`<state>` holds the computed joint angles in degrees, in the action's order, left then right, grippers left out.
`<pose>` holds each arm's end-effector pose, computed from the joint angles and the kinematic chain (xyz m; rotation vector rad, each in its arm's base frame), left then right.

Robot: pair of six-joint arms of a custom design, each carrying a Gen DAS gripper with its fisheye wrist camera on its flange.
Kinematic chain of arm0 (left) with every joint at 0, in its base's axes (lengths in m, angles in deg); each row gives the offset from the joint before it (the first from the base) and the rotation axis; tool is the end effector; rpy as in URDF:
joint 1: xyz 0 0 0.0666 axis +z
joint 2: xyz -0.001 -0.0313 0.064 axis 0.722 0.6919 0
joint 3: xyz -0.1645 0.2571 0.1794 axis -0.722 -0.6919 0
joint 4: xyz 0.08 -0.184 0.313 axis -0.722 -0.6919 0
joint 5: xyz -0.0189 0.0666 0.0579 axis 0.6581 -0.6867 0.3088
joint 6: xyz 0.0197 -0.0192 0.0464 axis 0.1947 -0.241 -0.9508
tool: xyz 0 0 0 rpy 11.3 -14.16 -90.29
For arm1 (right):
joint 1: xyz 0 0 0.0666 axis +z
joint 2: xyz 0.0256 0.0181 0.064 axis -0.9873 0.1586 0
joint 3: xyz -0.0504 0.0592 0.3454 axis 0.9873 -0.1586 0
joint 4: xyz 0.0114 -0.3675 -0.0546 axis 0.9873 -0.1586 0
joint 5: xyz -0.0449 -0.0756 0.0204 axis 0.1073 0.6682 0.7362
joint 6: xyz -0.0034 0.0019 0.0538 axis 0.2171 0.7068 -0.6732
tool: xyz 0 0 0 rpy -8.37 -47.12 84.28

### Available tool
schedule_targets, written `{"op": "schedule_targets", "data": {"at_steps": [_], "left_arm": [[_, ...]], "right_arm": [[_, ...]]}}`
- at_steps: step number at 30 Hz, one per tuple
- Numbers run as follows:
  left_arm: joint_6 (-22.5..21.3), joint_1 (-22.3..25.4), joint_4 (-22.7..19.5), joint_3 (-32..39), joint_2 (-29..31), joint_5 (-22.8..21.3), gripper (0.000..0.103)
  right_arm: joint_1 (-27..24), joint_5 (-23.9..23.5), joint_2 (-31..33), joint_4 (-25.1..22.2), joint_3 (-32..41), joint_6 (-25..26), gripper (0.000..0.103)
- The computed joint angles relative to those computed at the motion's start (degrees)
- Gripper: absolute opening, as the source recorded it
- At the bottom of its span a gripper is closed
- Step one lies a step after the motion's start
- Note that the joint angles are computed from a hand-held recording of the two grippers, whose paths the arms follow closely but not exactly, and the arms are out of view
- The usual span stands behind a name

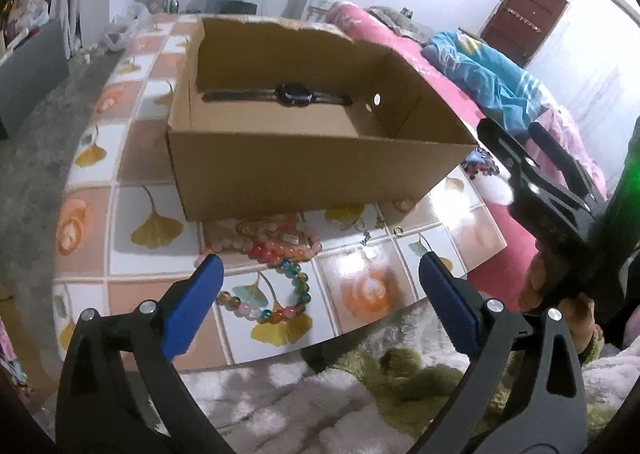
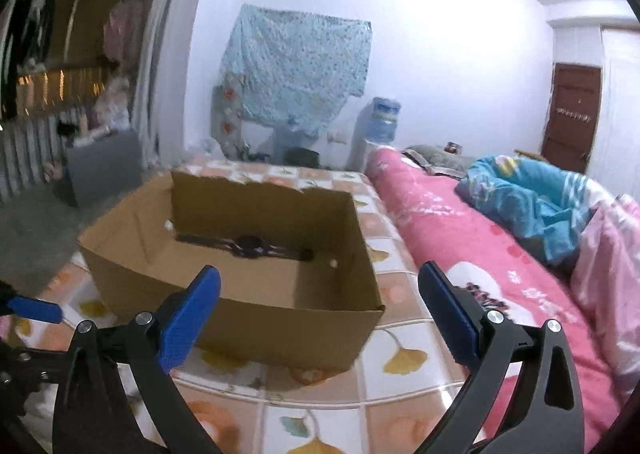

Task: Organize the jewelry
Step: 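Move both tools back toward the beaded bracelets in front of the box, then grasp the multicolored beaded bracelet with the left gripper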

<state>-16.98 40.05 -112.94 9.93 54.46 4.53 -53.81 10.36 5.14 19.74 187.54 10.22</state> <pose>0.4159 -0.0472 0.4863 -0.3877 2.4267 -0.3097 0.5038 0.2538 0.5013 -0.5292 1.8554 0.1484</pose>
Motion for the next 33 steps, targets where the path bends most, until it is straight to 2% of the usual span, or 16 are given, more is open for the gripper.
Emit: {"op": "schedule_targets", "data": {"at_steps": [5, 9, 11, 15, 19, 25, 27, 29, 31, 32, 33], "left_arm": [[-0.8, 0.2, -0.3, 0.8, -0.3, -0.8, 0.095], [0.1, 1.6, 3.0, -1.2, -1.8, 3.6, 0.095], [0.9, 1.9, 3.9, -2.4, -2.4, 4.2, 0.095], [3.0, 2.5, 7.0, -5.3, -4.5, 6.3, 0.095], [2.4, 2.0, 5.4, -5.7, -5.6, 0.3, 0.095], [-2.1, 1.3, 2.8, -8.9, -6.5, -11.5, 0.094], [-3.2, 1.6, 2.5, -10.4, -6.5, -11.7, 0.094], [-3.7, 2.1, 2.7, -11.3, -6.4, -11.4, 0.093], [-5.3, 2.6, 3.0, -11.9, -5.9, -11.1, 0.076], [-6.4, 2.7, 2.9, -11.8, -5.5, -11.5, 0.074], [-7.1, 2.8, 3.1, -11.9, -5.3, -11.5, 0.068]], "right_arm": [[-0.8, -4.2, -1.4, 2.4, -1.6, -0.5, 0.096], [-0.8, -5.1, -2.1, 5.2, -3.0, 0.8, 0.096], [-1.0, -6.1, -1.4, 2.6, -1.6, 0.6, 0.096], [-3.2, -10.7, -1.0, -1.8, -0.7, -5.6, 0.096], [-4.5, -13.1, -1.0, -5.7, -1.4, -9.2, 0.096], [-4.1, -22.3, 1.6, -14.8, 0.6, -11.1, 0.096], [-3.2, -24.8, 3.1, -18.0, 2.0, -10.6, 0.095], [-2.0, -26.1, 4.5, -20.8, 3.3, -9.4, 0.078], [-0.4, -26.6, 6.8, -25.0, 5.9, -8.3, 0.065], [0.2, -26.9, 8.0, -26.9, 7.1, -8.1, 0.056], [0.8, -27.6, 9.1, -28.7, 8.4, -8.0, 0.052]]}}
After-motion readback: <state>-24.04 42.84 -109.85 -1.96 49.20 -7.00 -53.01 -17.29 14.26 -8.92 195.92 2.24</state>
